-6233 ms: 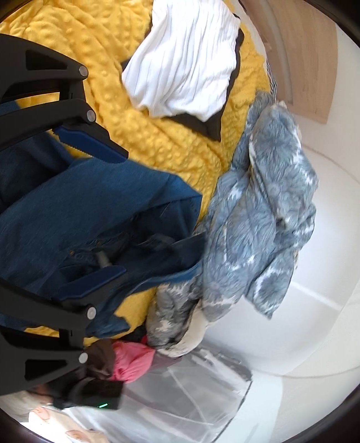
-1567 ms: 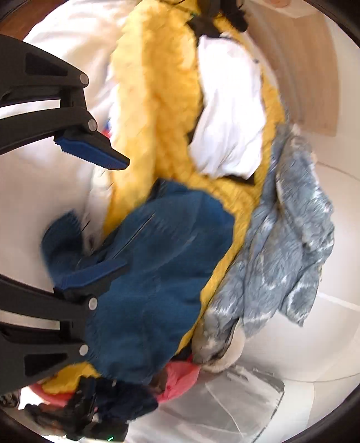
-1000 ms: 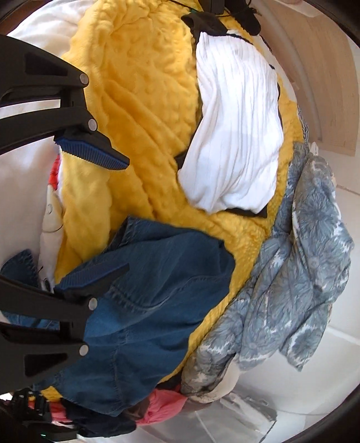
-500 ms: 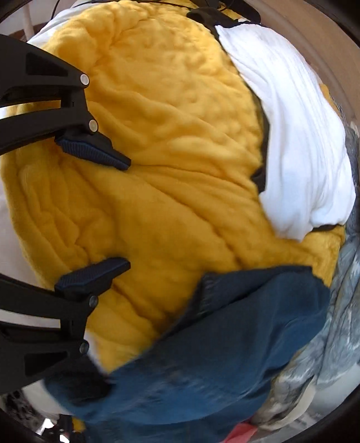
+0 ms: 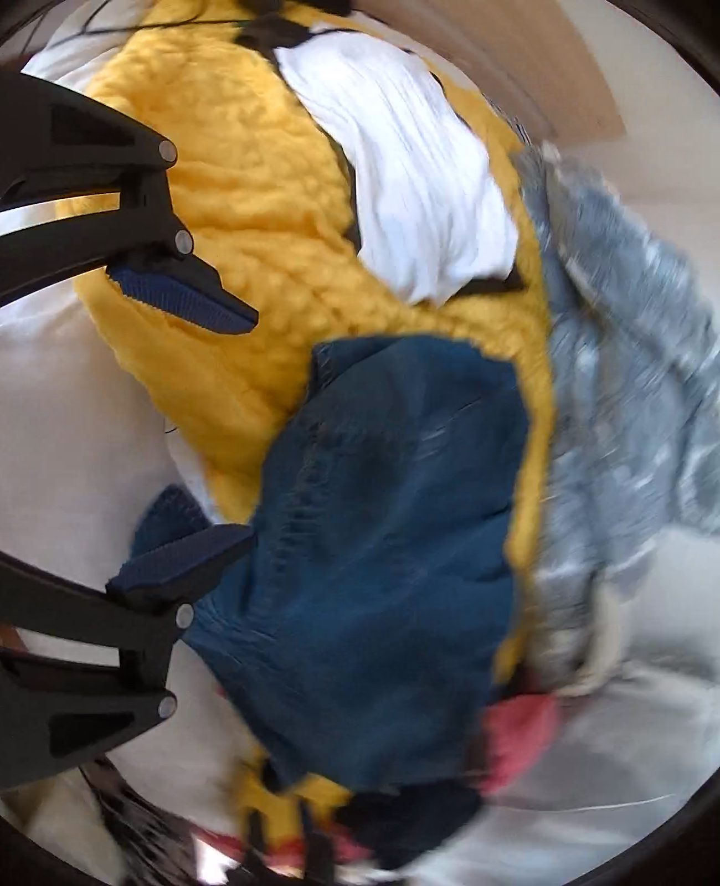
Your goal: Fold clothes
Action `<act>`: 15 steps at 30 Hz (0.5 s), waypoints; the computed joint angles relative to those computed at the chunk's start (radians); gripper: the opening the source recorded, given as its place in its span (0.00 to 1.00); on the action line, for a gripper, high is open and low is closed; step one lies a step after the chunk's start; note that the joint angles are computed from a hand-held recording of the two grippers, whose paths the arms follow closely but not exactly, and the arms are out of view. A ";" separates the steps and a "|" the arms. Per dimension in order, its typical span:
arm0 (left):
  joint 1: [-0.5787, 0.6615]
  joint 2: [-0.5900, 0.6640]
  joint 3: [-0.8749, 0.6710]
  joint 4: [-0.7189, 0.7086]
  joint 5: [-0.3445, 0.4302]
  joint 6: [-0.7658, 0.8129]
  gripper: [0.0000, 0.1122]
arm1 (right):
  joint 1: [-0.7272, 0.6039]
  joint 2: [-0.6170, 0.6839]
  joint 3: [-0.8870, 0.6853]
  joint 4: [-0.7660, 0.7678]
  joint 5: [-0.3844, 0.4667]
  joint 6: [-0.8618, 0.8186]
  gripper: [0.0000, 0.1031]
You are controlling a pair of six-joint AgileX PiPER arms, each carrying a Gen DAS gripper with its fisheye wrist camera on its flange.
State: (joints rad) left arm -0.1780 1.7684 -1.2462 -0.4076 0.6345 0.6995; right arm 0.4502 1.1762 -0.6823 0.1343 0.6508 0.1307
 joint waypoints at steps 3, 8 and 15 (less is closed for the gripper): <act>-0.018 0.081 -0.055 0.099 0.014 -0.121 0.66 | 0.037 0.081 -0.038 -0.066 -0.034 0.023 0.59; 0.110 0.080 -0.064 -0.154 0.074 -0.034 0.66 | 0.072 0.305 -0.120 -0.132 -0.051 0.103 0.26; 0.230 0.068 -0.070 -0.364 0.159 0.063 0.66 | -0.006 0.252 -0.056 0.181 -0.093 -0.279 0.10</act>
